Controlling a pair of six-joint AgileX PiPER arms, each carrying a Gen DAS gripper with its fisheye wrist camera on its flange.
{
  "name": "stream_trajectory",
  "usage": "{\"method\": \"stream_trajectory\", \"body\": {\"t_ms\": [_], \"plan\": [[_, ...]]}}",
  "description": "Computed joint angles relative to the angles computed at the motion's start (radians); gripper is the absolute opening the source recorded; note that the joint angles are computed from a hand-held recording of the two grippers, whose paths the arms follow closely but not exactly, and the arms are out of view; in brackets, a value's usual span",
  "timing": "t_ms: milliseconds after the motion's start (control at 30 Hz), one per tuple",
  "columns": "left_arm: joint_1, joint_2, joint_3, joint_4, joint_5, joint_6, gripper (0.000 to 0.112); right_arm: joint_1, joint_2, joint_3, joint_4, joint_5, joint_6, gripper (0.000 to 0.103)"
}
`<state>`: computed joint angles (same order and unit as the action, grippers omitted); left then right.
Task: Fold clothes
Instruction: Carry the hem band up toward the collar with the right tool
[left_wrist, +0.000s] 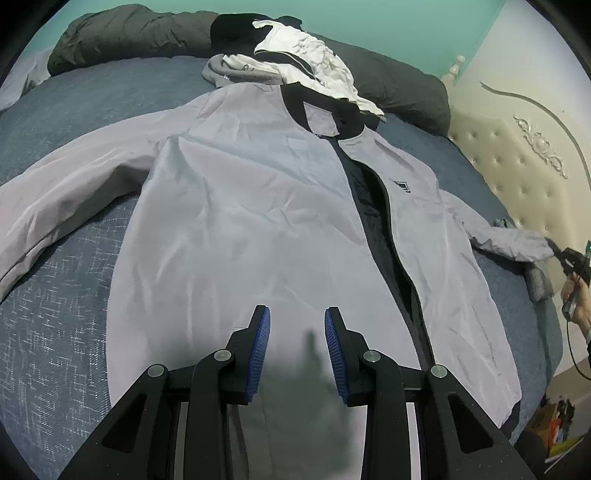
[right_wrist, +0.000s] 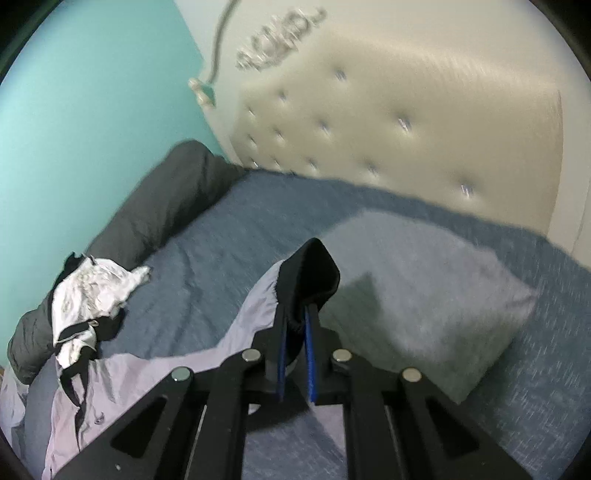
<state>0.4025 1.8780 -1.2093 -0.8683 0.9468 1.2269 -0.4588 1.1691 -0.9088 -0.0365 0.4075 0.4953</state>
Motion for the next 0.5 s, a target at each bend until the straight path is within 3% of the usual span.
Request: {"method": "stream_trajectory", "body": {"t_ms": [267,400,500], "plan": [[0.041,-0.020,-0.010,-0.027,0.064,0.016,0.034,0.348,0.006,-0.203,-0.203,0.099,0.211,0.008],[0.065,-0.035,-0.013,-0.041,0.102,0.028,0.034,0.624,0.119,-0.386,-0.339,0.142,0.356,0.008],[0.088,-0.041,-0.021,-0.048,0.137,0.034,0.034,0.794,0.239,-0.550,-0.369,0.192,0.375,0.008]]}}
